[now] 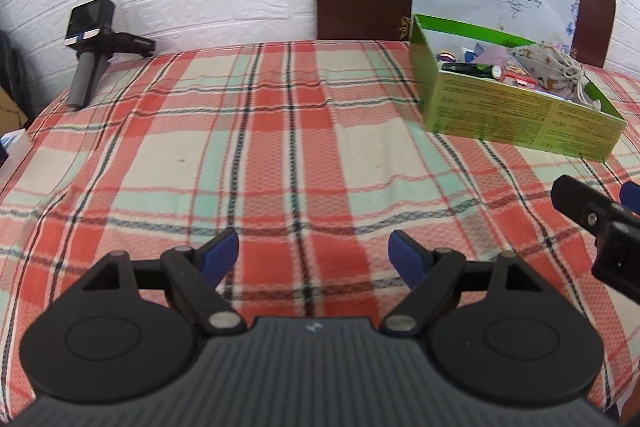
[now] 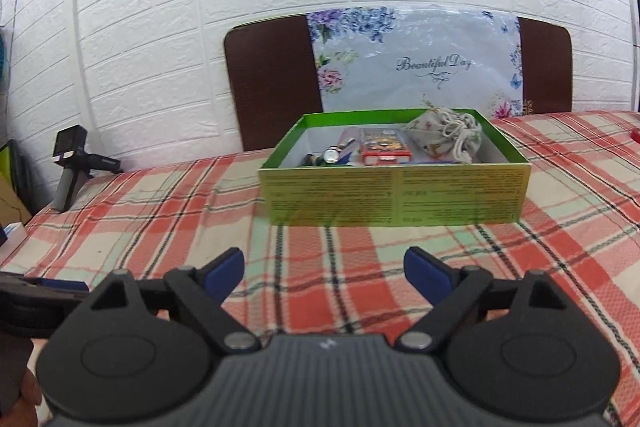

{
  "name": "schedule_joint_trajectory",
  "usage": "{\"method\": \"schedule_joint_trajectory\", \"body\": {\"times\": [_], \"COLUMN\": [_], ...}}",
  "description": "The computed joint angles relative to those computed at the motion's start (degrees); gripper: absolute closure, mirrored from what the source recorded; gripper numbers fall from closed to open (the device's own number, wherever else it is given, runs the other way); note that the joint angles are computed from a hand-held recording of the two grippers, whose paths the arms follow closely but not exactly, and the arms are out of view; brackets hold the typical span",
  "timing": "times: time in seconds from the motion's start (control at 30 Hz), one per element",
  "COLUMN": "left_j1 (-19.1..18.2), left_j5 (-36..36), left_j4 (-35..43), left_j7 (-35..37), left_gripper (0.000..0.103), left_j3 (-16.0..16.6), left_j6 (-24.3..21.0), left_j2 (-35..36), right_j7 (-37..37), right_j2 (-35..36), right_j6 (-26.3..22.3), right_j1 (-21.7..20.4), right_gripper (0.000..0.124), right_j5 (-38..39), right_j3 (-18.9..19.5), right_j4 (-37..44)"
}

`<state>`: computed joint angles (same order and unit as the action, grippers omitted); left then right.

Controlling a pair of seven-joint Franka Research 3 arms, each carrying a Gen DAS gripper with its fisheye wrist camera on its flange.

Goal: Organize objects

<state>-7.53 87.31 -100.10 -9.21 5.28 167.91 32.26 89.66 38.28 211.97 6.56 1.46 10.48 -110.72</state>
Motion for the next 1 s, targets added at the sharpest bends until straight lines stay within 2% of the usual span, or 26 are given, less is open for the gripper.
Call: {"method": "schedule_joint_trajectory", "body": {"times": [0.17,0.3,0.47,0.67,0.83,1.0], "left_j1": [0.4,1.1,1.8,0.5,-1.6,-3.0], "left_j5": [1.9,1.9,-4.3,-11.1,-12.8,-14.3], "left_j4": [-1.4,-1.3,-1.1,-0.4,0.6,1.8], "left_j7": [-3.5,-3.1,2.5,8.7,10.3,12.2], "left_gripper": [0.012,0.007,0.004,0.0,0.0,0.0], "left_j3": [0.2,-0.5,-0.8,0.6,2.5,3.1], "left_j6": [-0.3,-0.7,-0.2,-0.7,-0.8,-1.4], "left_j2": [-1.0,-0.6,0.5,1.7,2.6,3.6], "right_j7": [-1.5,-2.1,-2.0,-3.0,-3.6,-4.4], "right_j2": [-1.0,-1.0,-0.2,1.3,2.4,3.1], "right_j6": [1.5,2.2,0.0,-4.2,-6.5,-6.2], "right_j1": [1.4,2.0,2.2,2.2,1.7,1.5], "right_gripper": [0.031,0.027,0.023,0.021,0.021,0.021], "right_j5": [-0.4,0.1,0.8,1.5,2.8,3.6], "right_j3": [-0.4,-0.8,-0.6,-0.2,0.1,0.1], "right_j4": [-1.4,-1.7,-0.4,2.2,3.9,4.4]}}
